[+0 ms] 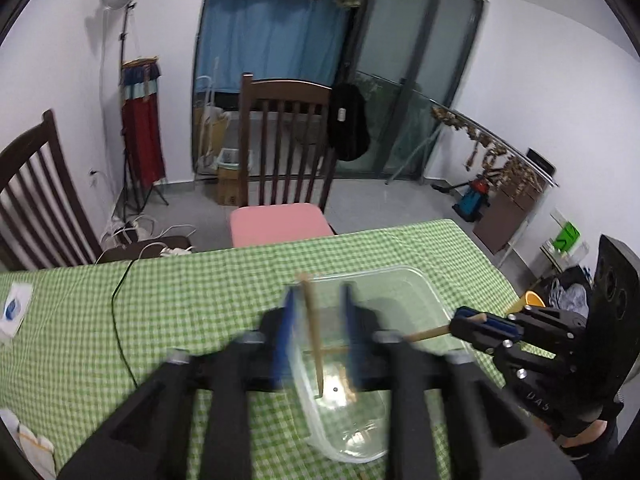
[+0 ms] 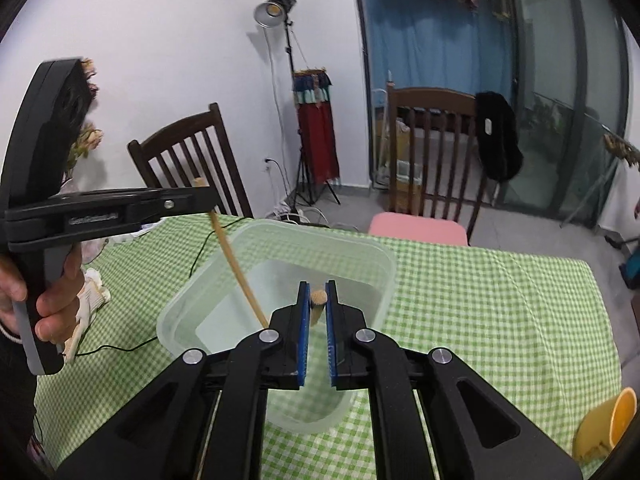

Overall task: Organize utensils
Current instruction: 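Lift both held chopsticks and carry them over the clear plastic container, then open both tools to drop the chopsticks into the container, then move both open tools back to the chopstick pile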

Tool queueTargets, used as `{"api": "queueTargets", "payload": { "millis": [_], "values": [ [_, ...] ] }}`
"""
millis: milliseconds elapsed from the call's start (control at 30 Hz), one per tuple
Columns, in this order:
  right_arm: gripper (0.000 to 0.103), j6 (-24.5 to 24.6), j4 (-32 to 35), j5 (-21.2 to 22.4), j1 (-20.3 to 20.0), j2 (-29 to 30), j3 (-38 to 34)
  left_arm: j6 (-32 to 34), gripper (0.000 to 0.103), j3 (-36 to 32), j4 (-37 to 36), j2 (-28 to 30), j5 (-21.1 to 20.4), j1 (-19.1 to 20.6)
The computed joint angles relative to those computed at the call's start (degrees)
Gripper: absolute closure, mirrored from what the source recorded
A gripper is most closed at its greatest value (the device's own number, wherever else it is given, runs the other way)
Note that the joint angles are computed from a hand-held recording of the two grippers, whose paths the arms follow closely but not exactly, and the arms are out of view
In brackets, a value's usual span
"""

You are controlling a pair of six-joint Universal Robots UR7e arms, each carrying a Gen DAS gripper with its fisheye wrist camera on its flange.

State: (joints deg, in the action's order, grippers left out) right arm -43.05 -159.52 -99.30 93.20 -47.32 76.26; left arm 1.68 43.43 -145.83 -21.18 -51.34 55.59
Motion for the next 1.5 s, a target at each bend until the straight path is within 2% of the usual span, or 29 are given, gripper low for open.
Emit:
{"api": "queueTargets", "payload": {
  "millis": [33,67,100,133,200,267,333,400,533,633,733,867,1033,1133,1233,1333,1400,1500],
  "values": [
    [0.085,-0.01,-1.59,-0.64,0.2,-0.61,0.92,0.04,0.055,1.72,-1.76,-0.95,0.47,-0.12],
    [0.076,-0.01,-2.48,-0.82,0.27,-1.13,1.49,0.23,0.054,4.24,-3.71,-2.18,0.72,-0.34],
    [0.053,-0.19,-3.92,-0.82,0.35,-1.9,2.6,0.36,0.054,6.67,-4.93,-3.76,0.89,-0.62],
    [0.042,-0.57,-5.52,-0.53,0.3,-2.56,3.69,0.23,0.053,8.96,-6.08,-5.18,1.47,-1.03],
    [0.042,-1.31,-8.11,1.01,0.05,-5.27,7.56,-0.55,0.048,14.43,-9.25,-8.11,3.13,-1.82],
    [0.042,-1.08,-9.86,2.51,-0.53,-7.7,11.05,-1.73,0.04,21.87,-14.81,-11.72,3.05,-2.65],
    [0.042,-1.63,-12.24,2.57,-0.72,-9.57,14.2,-3.87,0.039,30.19,-19.61,-15.58,0.93,-3.22],
    [0.04,-3.12,-15.64,1.25,-0.67,-11.54,18.18,-5.66,0.039,36.13,-22.82,-17.98,1.25,-3.96],
    [0.031,-6.14,-18.83,0.34,-0.81,-14.88,24.48,-3.79,0.039,47.32,-30.7,-21.15,5.6,-6.25],
    [0.026,-9.58,-25.09,-0.5,-0.8,-16.98,30.66,-2.69,0.028,53.88,-34.44,-22.75,10.41,-8.4],
    [0.021,-11.94,-30.69,-0.29,-1.17,-18.59,35.63,-0.99,0.025,60.85,-40.44,-24.04,14.65,-11.26],
    [0.018,-13.63,-38.8,1.12,-2.29,-20.81,42.57,0.93,0.012,68.21,-46.42,-25.95,17.65,-14.81],
    [0.016,-13.64,-45.69,2.9,-4.24,-22.82,50.03,0.07,0.012,74.45,-54.18,-25.66,22.32,-18.99],
    [0.016,-13.04,-47.41,4.26,-6.17,-24.25,54.6,-3.6,0.008,78.04,-55.58,-25.99,23.37,-21.26],
    [0.016,-16.43,-50.32,3.67,-7.31,-24.66,58.35,-7.85,0.008,81.46,-53.79,-26.95,22.75,-22.35],
    [0.016,-18.2,-52.35,3.6,-8.03,-25.03,60.98,-10.4,0.008,83.82,-52.19,-26.41,25.48,-23.56],
    [0.015,-18.53,-53.18,5.29,-9.51,-26.46,63.32,-12.46,0.008,85.72,-53.15,-25.59,27.34,-24.58],
    [0.013,-18.39,-54.94,7.78,-11.61,-27.64,66.03,-16.53,0.008,88.58,-54.6,-24.89,27.49,-25.69]
  ]
}}
